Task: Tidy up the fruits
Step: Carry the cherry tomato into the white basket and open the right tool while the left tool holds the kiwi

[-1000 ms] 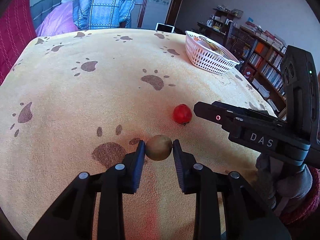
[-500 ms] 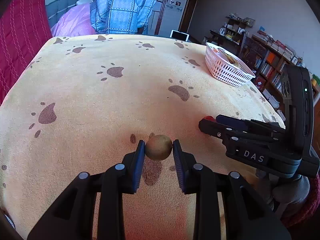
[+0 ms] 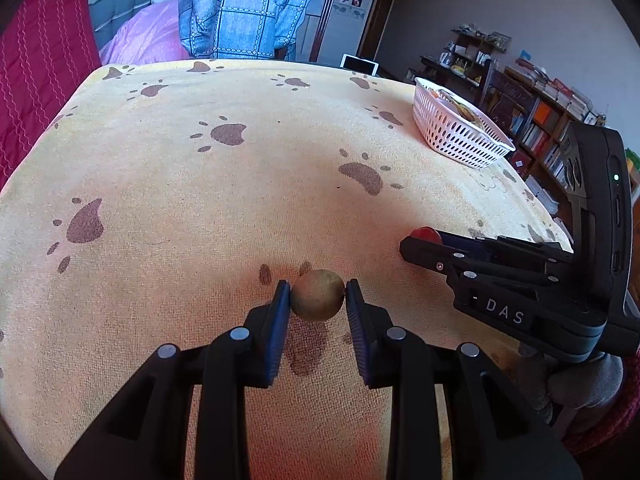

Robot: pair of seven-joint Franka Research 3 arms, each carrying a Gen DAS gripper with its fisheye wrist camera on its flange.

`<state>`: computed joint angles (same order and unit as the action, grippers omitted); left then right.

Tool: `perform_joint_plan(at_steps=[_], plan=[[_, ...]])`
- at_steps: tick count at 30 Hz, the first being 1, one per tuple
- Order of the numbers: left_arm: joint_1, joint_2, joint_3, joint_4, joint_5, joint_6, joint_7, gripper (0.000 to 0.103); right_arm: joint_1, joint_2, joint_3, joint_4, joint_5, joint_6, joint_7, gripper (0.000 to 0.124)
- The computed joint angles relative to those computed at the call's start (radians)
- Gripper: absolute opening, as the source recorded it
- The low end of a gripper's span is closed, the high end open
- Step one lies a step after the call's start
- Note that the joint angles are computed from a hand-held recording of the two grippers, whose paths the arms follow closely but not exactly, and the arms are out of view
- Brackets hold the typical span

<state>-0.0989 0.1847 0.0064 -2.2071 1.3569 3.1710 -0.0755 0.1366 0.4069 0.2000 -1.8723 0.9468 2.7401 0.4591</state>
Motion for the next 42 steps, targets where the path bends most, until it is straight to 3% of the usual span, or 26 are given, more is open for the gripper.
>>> perform_joint_plan(at_steps=[7,19,32,38,42], plan=[[0.000,-0.003,-0.010,-0.004,-0.052,-0.024,0.054,0.029,-0.063,-0.081,0.037,-0.055,0.245,-0.074,-0.269,0.028],[-0.018,-0.007,-0.032,0.027,-0.136,-0.078,0.160,0.029,-0.044,-0.243,-0.092,-0.135,0.571,-0.239,-0.526,0.028],[-0.060,0.016,-0.049,0.133,-0.179,-0.142,0.248,0.029,-0.079,-0.278,-0.189,-0.122,0.686,-0.390,-0.539,0.028],[-0.077,0.047,-0.053,0.195,-0.223,-0.157,0.312,0.029,-0.099,-0.241,-0.191,-0.079,0.694,-0.355,-0.527,0.028],[-0.089,0.073,-0.054,0.233,-0.277,-0.166,0.370,0.029,-0.101,-0.187,-0.184,-0.012,0.663,-0.265,-0.491,0.028]])
